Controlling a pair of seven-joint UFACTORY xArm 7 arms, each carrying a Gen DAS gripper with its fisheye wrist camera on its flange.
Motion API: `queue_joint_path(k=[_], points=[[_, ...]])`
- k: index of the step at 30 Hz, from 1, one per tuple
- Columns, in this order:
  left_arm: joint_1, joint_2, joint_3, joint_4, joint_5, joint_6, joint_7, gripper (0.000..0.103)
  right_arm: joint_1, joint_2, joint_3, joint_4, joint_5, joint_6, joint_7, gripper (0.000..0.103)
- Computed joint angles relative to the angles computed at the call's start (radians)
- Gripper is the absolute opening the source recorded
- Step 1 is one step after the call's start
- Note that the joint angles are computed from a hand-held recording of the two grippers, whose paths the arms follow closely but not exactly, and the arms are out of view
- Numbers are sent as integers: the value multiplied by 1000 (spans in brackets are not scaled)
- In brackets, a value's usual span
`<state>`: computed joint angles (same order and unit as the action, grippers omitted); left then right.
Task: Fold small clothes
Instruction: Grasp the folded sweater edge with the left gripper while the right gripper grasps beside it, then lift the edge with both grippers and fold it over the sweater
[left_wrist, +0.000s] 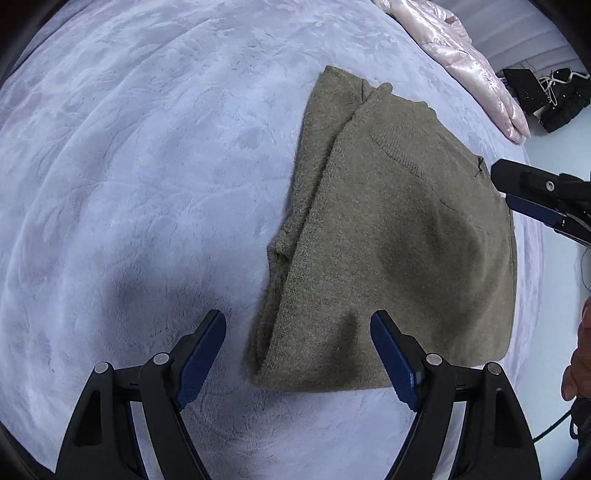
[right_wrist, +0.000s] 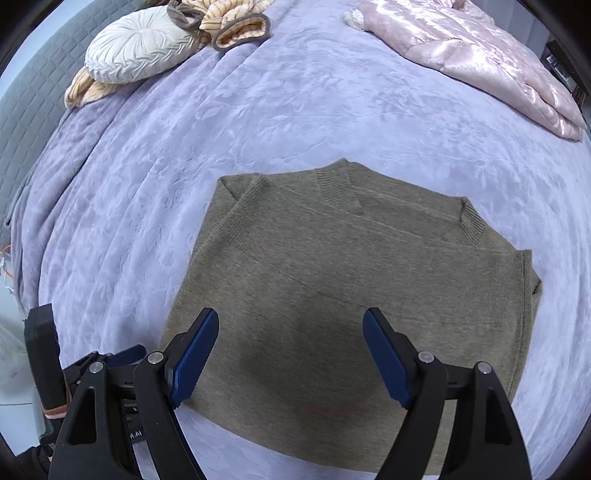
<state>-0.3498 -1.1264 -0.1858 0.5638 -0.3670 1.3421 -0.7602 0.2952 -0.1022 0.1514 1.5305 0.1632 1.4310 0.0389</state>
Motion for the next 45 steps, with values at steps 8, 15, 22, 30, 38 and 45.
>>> queue_joint_path(k=[8,15,22,30,38,45], points=[[-17,-27,69,-95,-64,-105,79,81,65,152,43,119,-61,47,115,83],[-48,31,92,-113,-101,-149,168,89,123,313,40,255,-92,78,235,83],[-27,-101,163,-200,-173,-163,208,89,200,473,27,417,-160,122,302,83],[-52,-20,123,-170,-195,-197,266,101,335,646,-15,598,-333,262,283,92],[-44,30,71,-80,-130,-140,206,36,250,524,-16,454,-253,145,236,24],[-50,142,-28,97,-38,-80,155,22,176,408,7,329,-162,44,203,22]])
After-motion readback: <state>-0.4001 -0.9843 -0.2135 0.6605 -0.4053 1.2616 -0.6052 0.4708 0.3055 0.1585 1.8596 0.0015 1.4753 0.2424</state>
